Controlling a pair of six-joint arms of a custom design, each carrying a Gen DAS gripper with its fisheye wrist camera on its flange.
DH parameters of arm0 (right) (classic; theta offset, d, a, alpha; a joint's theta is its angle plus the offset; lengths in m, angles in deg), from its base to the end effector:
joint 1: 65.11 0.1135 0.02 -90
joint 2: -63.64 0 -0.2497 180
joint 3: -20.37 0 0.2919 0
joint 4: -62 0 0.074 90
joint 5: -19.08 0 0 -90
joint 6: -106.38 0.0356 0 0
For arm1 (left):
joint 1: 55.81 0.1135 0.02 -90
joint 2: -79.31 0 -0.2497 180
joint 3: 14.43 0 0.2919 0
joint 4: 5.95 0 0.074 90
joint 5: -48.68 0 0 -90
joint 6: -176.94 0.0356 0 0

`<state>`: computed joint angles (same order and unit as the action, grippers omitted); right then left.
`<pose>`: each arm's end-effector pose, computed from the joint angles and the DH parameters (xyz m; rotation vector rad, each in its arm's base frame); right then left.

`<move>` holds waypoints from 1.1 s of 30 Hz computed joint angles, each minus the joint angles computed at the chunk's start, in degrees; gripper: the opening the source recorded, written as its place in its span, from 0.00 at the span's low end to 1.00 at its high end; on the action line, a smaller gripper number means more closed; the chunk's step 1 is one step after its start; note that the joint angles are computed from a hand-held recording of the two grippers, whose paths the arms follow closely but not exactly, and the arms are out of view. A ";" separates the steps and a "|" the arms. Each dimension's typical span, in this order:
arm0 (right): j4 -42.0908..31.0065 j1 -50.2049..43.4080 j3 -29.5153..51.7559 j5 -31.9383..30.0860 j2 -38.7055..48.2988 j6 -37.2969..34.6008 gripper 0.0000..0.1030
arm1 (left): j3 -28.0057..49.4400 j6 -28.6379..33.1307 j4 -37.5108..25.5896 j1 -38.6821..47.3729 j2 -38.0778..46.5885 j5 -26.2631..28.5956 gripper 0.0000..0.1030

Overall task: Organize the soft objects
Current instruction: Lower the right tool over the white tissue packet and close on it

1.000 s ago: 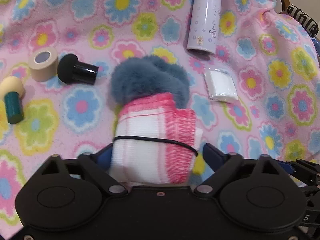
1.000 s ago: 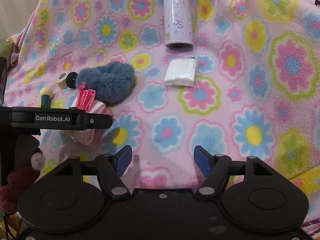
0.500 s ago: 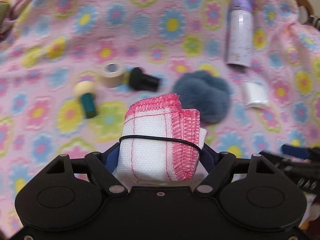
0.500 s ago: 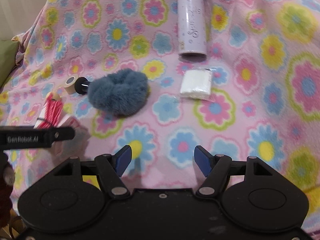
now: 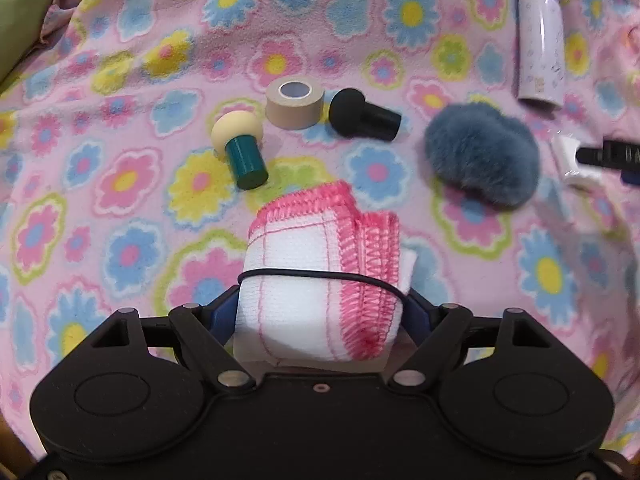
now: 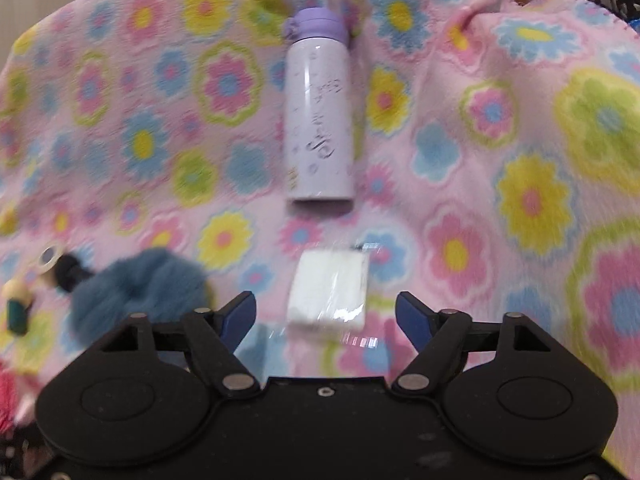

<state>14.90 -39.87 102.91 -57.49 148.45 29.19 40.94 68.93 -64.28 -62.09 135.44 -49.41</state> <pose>0.3290 0.1460 0.2682 -0.1558 2.3962 0.0225 0.2280 -0.0201 0.2232 -0.3145 2.5668 0.0284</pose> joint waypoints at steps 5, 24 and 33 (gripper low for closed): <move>2.56 -1.45 2.47 -0.57 5.51 0.09 0.77 | -1.56 0.44 1.96 -1.50 -0.17 -3.09 0.74; 13.83 0.32 -3.61 3.45 9.12 -1.81 1.00 | -8.62 4.25 14.73 0.57 -2.45 -2.45 0.98; 14.46 0.66 -3.99 3.89 9.08 -1.46 1.00 | -11.37 10.34 20.59 2.66 -3.29 0.95 0.98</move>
<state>29.35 -39.21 98.92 -53.60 157.53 27.73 29.58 79.27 -43.69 -59.44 132.14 -48.45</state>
